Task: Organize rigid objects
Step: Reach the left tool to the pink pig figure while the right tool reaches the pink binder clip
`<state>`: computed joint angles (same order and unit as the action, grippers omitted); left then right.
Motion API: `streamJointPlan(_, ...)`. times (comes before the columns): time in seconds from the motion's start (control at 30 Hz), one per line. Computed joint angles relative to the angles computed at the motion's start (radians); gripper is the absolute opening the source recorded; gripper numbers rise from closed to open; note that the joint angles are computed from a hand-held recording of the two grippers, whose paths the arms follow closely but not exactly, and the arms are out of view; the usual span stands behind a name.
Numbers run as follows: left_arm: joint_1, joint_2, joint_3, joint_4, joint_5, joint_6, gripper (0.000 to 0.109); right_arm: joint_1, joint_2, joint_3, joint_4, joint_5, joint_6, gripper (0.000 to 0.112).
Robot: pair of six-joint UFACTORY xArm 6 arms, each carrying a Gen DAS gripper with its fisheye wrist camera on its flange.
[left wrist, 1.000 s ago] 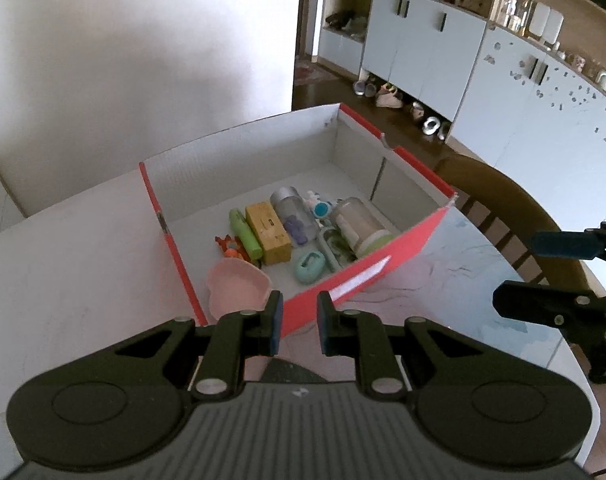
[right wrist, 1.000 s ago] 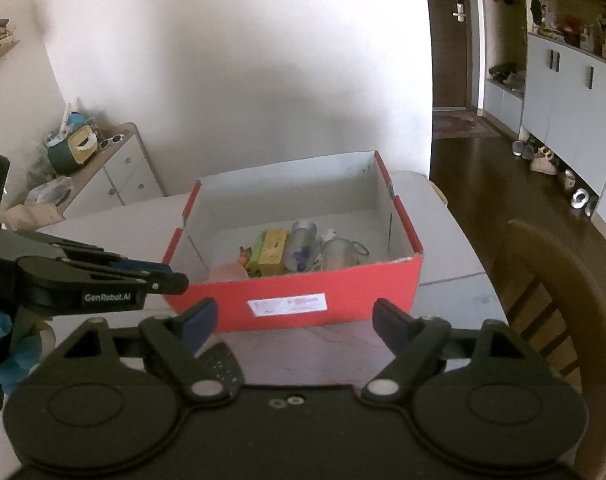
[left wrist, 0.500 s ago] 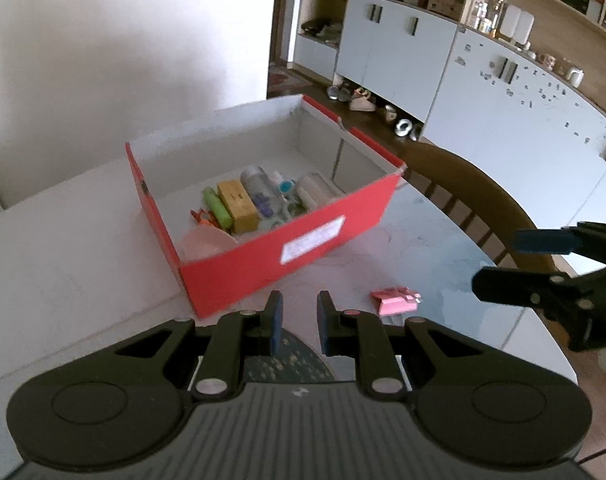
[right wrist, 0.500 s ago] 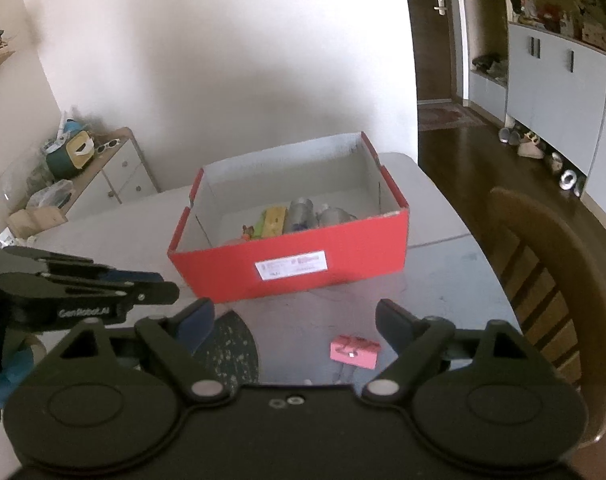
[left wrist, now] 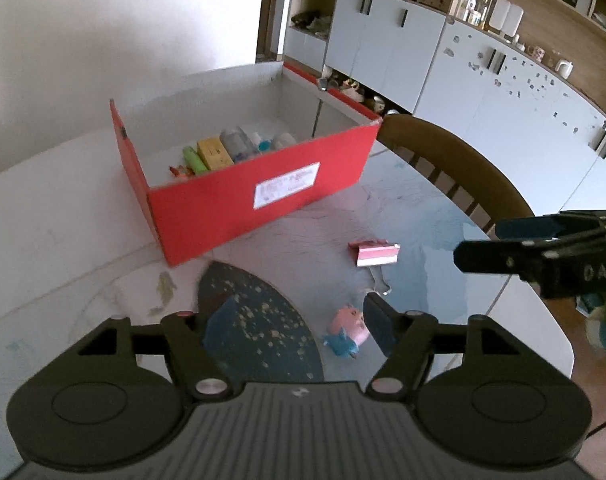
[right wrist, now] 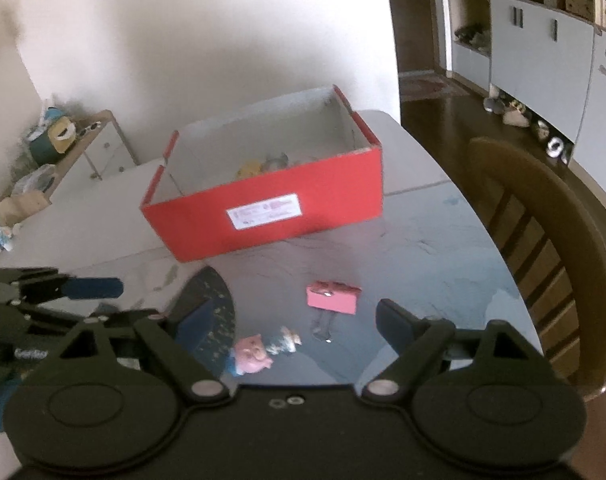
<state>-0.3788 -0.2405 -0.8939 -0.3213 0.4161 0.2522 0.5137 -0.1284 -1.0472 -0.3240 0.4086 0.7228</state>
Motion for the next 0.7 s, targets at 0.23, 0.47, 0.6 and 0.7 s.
streamJointPlan(0.23, -0.041, 0.035, 0.042, -0.07, -0.056, 0.038, 0.077, -0.019, 0.039, 0.01, 0.036, -0.004, -0.032, 0.097)
streamJointPlan(0.47, -0.1, 0.108, 0.055, -0.215, -0.121, 0.149, 0.077, -0.033, 0.126, -0.023, 0.09, -0.022, -0.08, 0.098)
streamJointPlan(0.6, -0.123, 0.147, 0.05, -0.201, -0.155, 0.144, 0.077, -0.043, 0.184, -0.064, 0.104, -0.033, -0.091, 0.098)
streamJointPlan(0.7, -0.134, 0.174, 0.046, -0.177, -0.187, 0.127, 0.077, -0.051, 0.228, -0.099, 0.096, -0.033, -0.085, 0.098)
